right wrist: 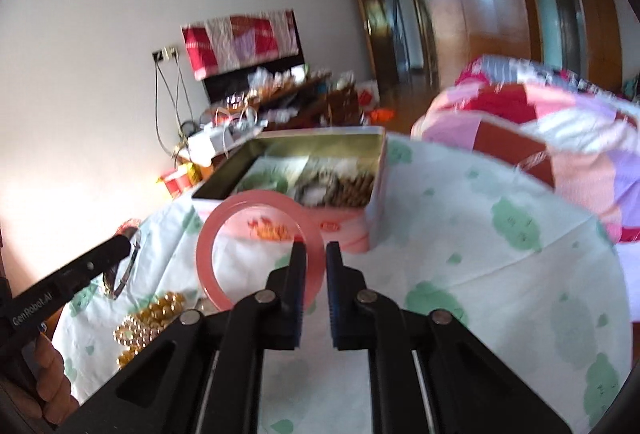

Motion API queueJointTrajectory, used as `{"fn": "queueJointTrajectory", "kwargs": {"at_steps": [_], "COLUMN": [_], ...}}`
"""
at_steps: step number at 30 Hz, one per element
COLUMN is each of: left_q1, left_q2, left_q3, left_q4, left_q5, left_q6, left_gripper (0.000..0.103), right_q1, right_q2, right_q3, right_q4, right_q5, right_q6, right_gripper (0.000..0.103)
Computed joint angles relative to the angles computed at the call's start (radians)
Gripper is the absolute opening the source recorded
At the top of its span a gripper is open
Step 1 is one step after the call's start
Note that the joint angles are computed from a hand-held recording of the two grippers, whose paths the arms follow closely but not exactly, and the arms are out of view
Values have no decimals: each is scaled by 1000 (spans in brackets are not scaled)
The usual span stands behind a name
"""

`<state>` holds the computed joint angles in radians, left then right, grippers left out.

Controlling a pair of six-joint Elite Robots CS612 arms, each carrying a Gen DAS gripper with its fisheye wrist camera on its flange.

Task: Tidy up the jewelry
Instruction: 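Grasp the pink bangle with the right tool while the left lifts the silver bangle toward the tin, then carry the silver and pink bangles into the pink tin and open both tools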

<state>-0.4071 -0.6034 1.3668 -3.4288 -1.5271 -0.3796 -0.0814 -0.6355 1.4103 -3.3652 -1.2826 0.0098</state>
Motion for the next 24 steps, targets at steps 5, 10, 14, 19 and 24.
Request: {"fn": "queueJointTrajectory", "kwargs": {"at_steps": [5,10,14,19,24], "left_q1": [-4,-7,-10,-11,-8], "left_q2": [2,5,6,16,38], "left_q3": [-6,-16,-27,-64,-119], "left_q4": [0,-21,-33,-24,-3], "left_q5": [10,15,35,42,38], "left_q6": [22,50,78,117,136], "left_gripper": [6,6,6,6,6], "right_q1": [12,8,5,5,0], "right_q2": [6,7,6,4,9], "right_q3": [-2,-6,-2,-7,-31], "right_q4": [-70,-73,-87,-96,-61], "right_q5": [-51,-65,-73,-75,-58], "right_q6": [3,40,65,73,89], "right_gripper": [12,12,12,12,12]}}
